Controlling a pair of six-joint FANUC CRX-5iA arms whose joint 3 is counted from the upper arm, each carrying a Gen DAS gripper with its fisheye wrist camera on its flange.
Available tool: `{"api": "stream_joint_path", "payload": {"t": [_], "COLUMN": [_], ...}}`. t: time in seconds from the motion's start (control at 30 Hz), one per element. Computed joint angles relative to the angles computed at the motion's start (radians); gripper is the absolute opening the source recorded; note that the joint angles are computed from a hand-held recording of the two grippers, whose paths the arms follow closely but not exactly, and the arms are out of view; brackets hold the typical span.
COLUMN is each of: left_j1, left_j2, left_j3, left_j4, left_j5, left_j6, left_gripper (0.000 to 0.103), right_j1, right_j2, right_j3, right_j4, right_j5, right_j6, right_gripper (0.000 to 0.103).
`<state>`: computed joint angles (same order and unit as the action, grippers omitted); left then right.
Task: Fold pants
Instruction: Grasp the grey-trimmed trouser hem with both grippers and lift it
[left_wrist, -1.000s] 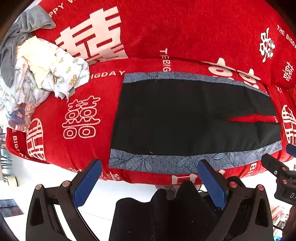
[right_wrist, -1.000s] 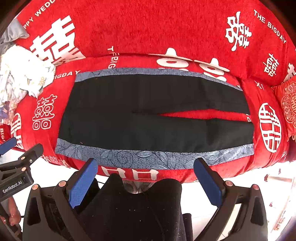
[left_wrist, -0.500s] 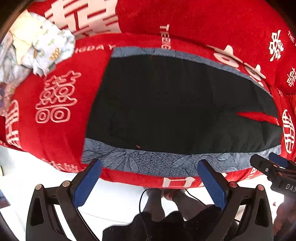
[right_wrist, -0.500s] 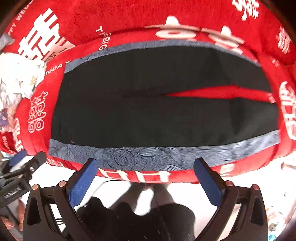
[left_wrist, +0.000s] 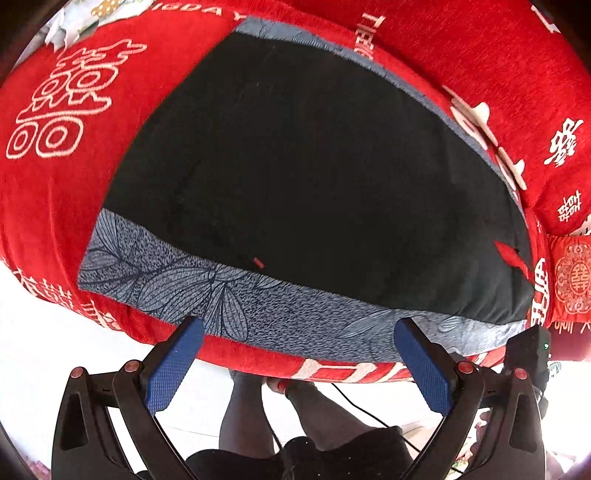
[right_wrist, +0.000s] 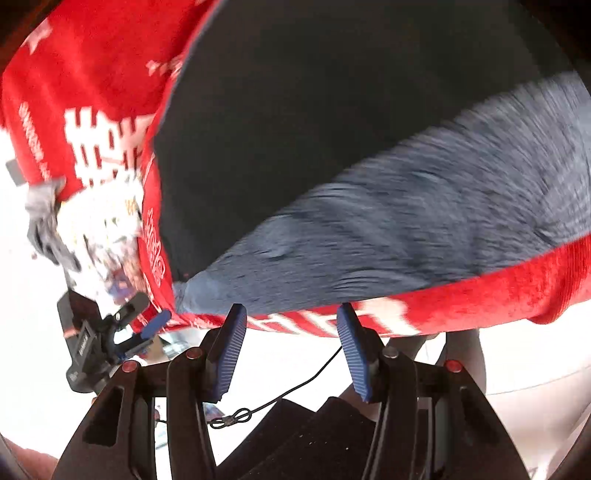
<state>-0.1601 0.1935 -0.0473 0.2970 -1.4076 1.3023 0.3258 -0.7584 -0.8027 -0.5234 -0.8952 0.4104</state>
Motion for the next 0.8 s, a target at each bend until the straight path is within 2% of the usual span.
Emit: {"api": "stream_joint_path", "payload": {"t": [0.13,0.23,0.3,0.33,0.4,0.43,0.47,0.5,0.53,0.63,0.7,0.73,0.8], "left_j1": [-0.003,0.0,0.008,0.018,0.045,0.061,0.071,0.084,0.098,0.13,0.155,0.17,0.186], "left_j2": [0.012,0.018,0.02,0.02,0.016,0.011,0.006,0.0,-0.007,-0.014,-0.017,-0.02,-0.026], "left_j3": [-0.006,0.0,0.0,-0.003,-0.016,-0.023,-0.028,-0.035,-0.042,-0.059,-0.075,-0.087,-0.107], "left_j4": [-0.011,-0.019,-0.016,-0.008,0.014,0.022,0.025,0.024,0.02,-0.003,-0.005,0.002,0.017], "left_j5": [-0.01,-0.021,-0.027,-0.028,-0.024,-0.02,-0.016,-0.01,-0.006,-0.014,-0.017,-0.014,-0.001], "left_j6": [0.001,0.002,-0.001,-0.004,-0.01,-0.01,-0.01,-0.011,-0.012,0.008,0.025,0.031,0.027], "left_gripper": [0.103,0.103,0.103,0.103,0.103,0.103,0.103,0.103,0.103,0.103,0.103,0.103,0.103], "right_j1": [-0.128,-0.168,-0.189,-0.218,-0.284,-0.285,-0.275,-0.248,-0.245,-0.208,-0.218,-0.186,-0.122], "right_j2": [0.02,0.039,0.114,0.182,0.307,0.367,0.423,0.477,0.506,0.52,0.537,0.543,0.543], "right_j3": [-0.025,-0.015,0.019,0.048,0.096,0.125,0.154,0.189,0.207,0.238,0.267,0.291,0.32], "right_j4": [-0.17,-0.273,-0.354,-0.429,-0.583,-0.641,-0.678,-0.701,-0.715,-0.714,-0.755,-0.701,-0.583], "right_j5": [0.047,0.094,0.117,0.112,0.067,0.06,0.057,0.067,0.062,0.126,0.095,0.078,0.046], "right_j6": [0.192,0.331,0.456,0.562,0.758,0.821,0.859,0.866,0.867,0.833,0.869,0.827,0.737], "right_gripper": [0.056,0.058,0.06,0.06,0.06,0.059,0.05,0.035,0.002,0.003,0.003,0.008,0.052]}}
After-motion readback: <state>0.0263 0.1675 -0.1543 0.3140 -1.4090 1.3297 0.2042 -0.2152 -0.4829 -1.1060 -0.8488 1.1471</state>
